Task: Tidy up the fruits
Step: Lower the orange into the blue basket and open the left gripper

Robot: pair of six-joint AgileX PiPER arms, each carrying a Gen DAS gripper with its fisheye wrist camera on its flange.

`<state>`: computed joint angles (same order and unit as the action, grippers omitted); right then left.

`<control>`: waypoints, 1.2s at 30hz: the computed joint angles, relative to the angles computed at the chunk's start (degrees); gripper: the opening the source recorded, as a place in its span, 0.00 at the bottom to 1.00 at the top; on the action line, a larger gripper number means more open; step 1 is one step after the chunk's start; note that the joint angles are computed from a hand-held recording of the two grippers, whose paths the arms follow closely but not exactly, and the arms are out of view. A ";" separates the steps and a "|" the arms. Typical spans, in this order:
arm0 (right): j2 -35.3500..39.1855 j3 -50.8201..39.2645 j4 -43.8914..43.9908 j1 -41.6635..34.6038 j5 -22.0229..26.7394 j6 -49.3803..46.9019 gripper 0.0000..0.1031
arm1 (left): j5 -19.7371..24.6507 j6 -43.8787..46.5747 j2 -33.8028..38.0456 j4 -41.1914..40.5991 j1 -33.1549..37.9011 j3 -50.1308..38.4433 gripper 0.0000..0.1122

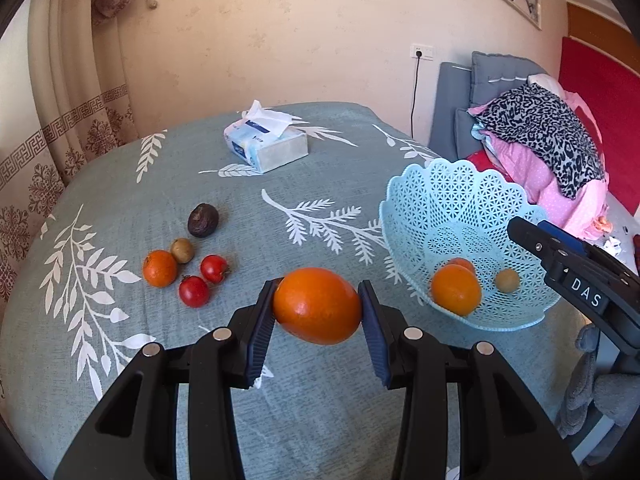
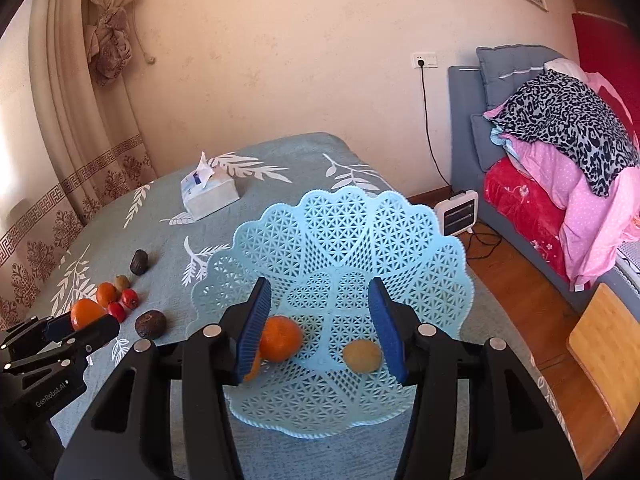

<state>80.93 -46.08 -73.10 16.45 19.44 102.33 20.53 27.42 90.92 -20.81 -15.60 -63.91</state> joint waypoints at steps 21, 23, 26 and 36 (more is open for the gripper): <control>-2.89 3.90 -6.74 -3.26 1.21 10.65 0.56 | 9.93 2.45 12.71 -4.21 -7.97 -17.21 0.42; -2.62 3.76 -6.05 -3.22 1.47 10.08 0.56 | 11.34 4.21 13.26 -6.71 -7.31 -18.34 0.64; -2.61 3.92 -5.77 -3.75 1.08 10.08 0.58 | 11.32 5.71 12.83 -9.49 -5.87 -17.98 0.68; -2.01 3.07 -5.05 -1.85 2.73 9.32 0.58 | 8.72 4.53 11.31 -8.32 -3.12 -15.33 0.69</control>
